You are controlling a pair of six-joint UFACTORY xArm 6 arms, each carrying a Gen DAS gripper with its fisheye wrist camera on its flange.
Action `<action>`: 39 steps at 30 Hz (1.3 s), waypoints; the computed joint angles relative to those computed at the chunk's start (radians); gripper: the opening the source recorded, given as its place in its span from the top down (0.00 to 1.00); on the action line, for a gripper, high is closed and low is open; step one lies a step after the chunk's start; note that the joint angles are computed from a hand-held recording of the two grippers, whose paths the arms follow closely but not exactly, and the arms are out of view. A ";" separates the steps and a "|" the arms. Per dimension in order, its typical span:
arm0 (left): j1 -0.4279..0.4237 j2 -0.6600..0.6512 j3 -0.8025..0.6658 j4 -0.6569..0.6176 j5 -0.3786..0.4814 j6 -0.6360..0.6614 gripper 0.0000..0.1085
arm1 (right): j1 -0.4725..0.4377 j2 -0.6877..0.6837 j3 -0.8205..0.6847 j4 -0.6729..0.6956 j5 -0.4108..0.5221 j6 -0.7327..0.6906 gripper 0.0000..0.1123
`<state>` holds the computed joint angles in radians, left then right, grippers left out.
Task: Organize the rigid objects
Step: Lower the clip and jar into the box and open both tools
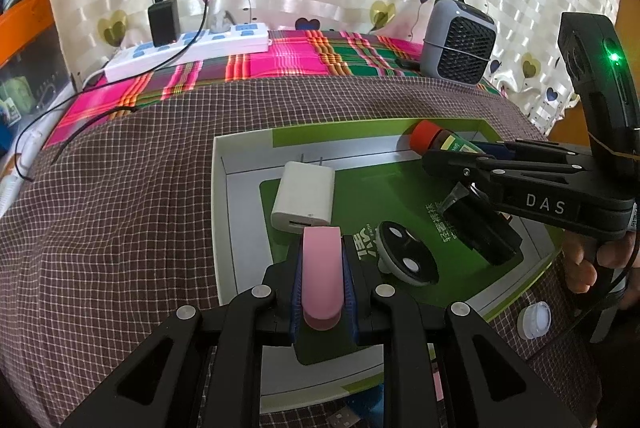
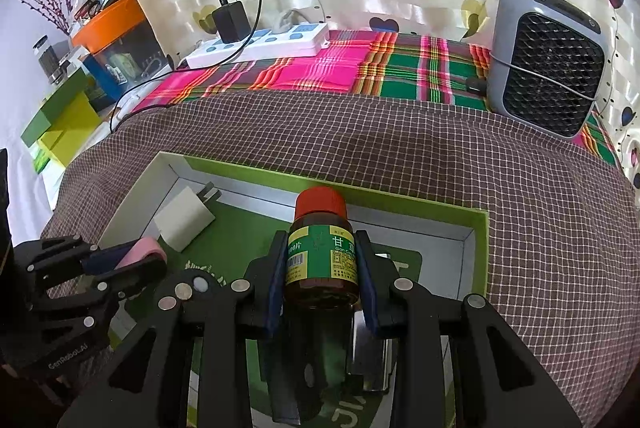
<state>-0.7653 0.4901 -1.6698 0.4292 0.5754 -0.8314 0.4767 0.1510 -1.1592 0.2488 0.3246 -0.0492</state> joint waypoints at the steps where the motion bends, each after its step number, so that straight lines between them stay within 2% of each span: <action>1: 0.001 -0.001 0.003 -0.001 -0.004 -0.001 0.85 | 0.000 0.002 -0.001 -0.001 0.000 -0.002 0.70; 23: 0.003 -0.002 0.007 -0.012 -0.009 0.009 0.84 | 0.009 0.018 -0.009 0.013 -0.005 -0.005 0.70; 34: -0.005 -0.008 0.007 -0.003 0.001 0.003 0.74 | 0.011 0.003 0.012 0.046 -0.031 -0.009 0.70; 36: -0.006 -0.013 0.012 -0.004 -0.001 0.003 0.72 | 0.012 -0.007 0.023 0.063 -0.045 -0.016 0.62; 39: -0.010 -0.018 0.013 0.005 0.005 -0.003 0.70 | 0.017 -0.022 0.038 0.103 -0.058 -0.050 0.60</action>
